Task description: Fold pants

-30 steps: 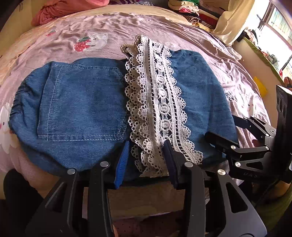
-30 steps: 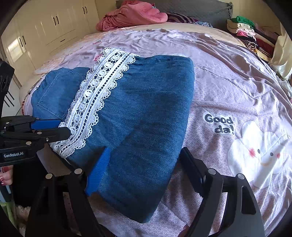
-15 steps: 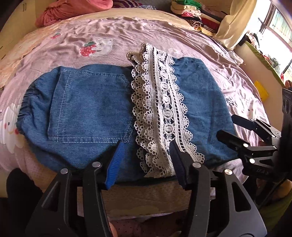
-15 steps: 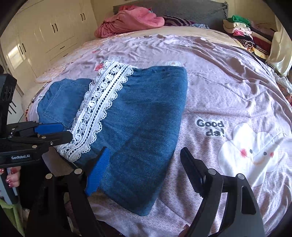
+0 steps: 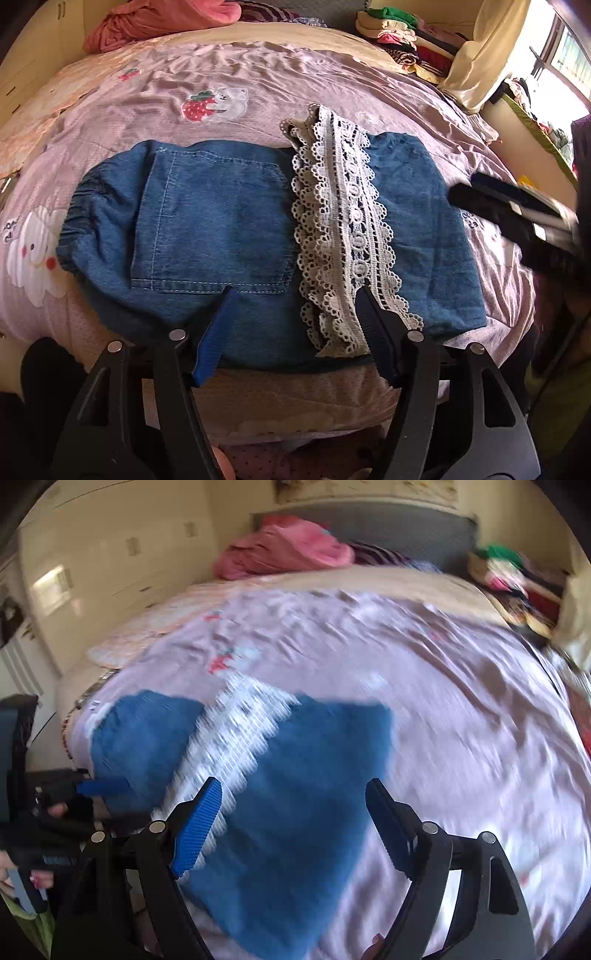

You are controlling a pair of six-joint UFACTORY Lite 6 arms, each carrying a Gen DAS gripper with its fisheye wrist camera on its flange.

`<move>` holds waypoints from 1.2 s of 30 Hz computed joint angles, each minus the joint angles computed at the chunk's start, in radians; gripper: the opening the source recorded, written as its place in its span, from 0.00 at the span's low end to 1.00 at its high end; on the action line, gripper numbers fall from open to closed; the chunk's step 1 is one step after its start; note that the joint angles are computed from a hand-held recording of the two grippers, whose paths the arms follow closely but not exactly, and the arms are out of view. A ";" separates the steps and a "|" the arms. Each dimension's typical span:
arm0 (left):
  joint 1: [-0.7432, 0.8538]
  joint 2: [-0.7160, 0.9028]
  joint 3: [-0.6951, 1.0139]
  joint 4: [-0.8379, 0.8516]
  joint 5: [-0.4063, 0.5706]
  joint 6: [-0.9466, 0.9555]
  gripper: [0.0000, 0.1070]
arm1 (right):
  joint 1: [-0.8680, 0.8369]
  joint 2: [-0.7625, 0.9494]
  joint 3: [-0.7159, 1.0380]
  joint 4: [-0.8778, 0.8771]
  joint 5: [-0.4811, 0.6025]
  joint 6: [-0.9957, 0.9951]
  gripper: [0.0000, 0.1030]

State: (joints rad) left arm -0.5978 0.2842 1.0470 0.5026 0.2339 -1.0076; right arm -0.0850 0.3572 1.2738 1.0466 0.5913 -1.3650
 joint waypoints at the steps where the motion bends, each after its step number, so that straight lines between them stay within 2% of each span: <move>1: 0.003 -0.003 -0.003 0.006 0.001 -0.004 0.55 | 0.015 0.041 0.056 -0.019 0.024 0.029 0.77; 6: 0.023 -0.020 -0.023 -0.012 -0.004 0.014 0.56 | 0.120 0.195 0.264 -0.178 0.014 0.190 0.77; 10: 0.042 -0.038 -0.043 -0.020 -0.008 0.024 0.57 | 0.166 0.347 0.440 -0.279 0.055 0.316 0.76; 13: 0.055 -0.059 -0.063 -0.024 -0.011 0.027 0.57 | 0.187 0.442 0.541 -0.327 0.098 0.381 0.71; 18: 0.088 -0.124 -0.117 -0.013 -0.006 0.015 0.58 | 0.213 0.515 0.601 -0.376 0.097 0.437 0.73; 24: 0.158 -0.242 -0.213 0.027 -0.002 -0.012 0.64 | 0.181 0.421 0.561 -0.291 0.141 0.399 0.73; 29: 0.248 -0.321 -0.292 -0.068 -0.025 0.102 0.69 | 0.192 0.356 0.565 -0.272 0.160 0.377 0.73; 33: 0.320 -0.357 -0.334 -0.248 -0.052 0.295 0.75 | 0.226 0.348 0.608 -0.293 0.188 0.385 0.77; 36: 0.366 -0.367 -0.354 -0.448 -0.073 0.501 0.77 | 0.254 0.389 0.682 -0.306 0.241 0.415 0.77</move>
State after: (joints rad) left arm -0.2318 -0.0831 0.6932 0.0541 0.1606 -0.5062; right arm 0.1689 0.7460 1.9559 0.7406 0.8321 -0.9503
